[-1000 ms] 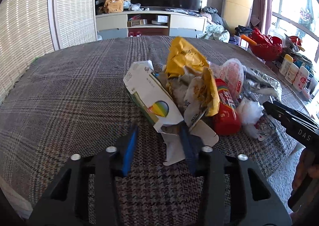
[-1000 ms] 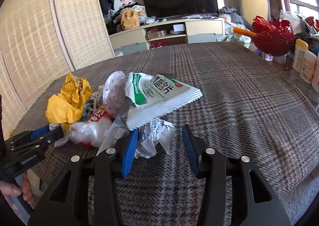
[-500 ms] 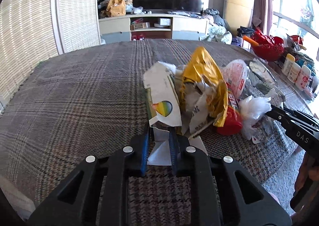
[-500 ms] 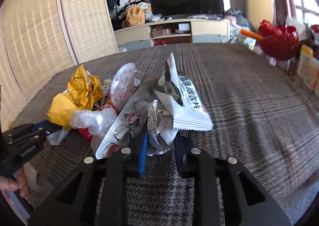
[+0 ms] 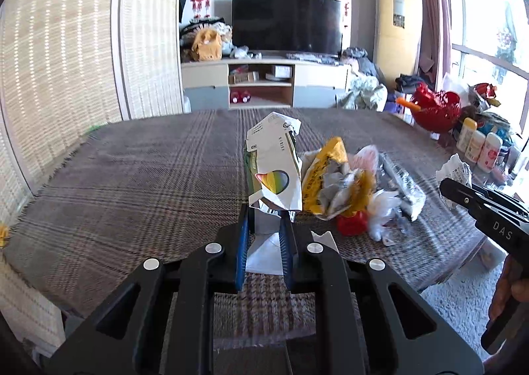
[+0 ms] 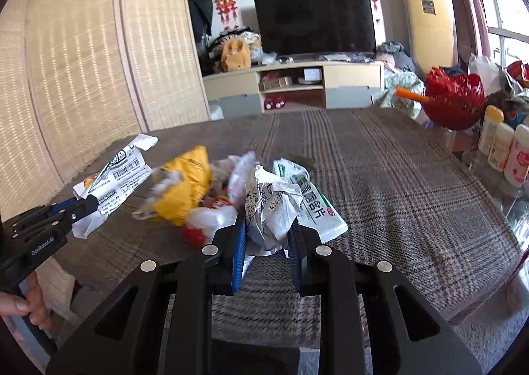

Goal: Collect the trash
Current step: 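Grasp the white rainbow carton with the left gripper while the right grasps crumpled foil paper, then lower both held items into the dark bin and open both grippers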

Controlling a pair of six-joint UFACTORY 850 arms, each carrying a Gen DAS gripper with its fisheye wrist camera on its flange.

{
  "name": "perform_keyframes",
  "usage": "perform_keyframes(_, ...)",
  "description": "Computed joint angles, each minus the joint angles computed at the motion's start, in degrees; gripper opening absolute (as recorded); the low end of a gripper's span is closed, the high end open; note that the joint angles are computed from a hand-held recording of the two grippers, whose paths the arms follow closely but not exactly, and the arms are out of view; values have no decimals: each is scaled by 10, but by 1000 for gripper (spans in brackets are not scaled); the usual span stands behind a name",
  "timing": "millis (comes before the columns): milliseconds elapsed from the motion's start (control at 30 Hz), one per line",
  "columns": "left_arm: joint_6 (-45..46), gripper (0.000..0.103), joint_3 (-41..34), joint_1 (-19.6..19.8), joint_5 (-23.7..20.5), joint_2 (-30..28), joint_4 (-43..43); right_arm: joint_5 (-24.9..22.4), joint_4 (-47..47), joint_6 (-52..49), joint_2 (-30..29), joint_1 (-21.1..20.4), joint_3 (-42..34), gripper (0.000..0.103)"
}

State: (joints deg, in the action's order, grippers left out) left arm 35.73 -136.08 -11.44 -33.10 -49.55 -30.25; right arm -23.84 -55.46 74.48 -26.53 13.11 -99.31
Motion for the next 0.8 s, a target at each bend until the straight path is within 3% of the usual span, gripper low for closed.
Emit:
perform_keyframes(167,73,16,125,3,53,85,-66,-2,-88,84,44,18,50,24)
perform_keyframes(400,212,16,282,11,92,193,-204,-3,-182,178,108,44,127,24)
perform_keyframes(600,298,16,385,18,85,255,-294,-2,-181,172,138,68,173,24)
perform_keyframes(800,327,16,460,17,72,288,-306,-9,-163,172,159,79,220,24)
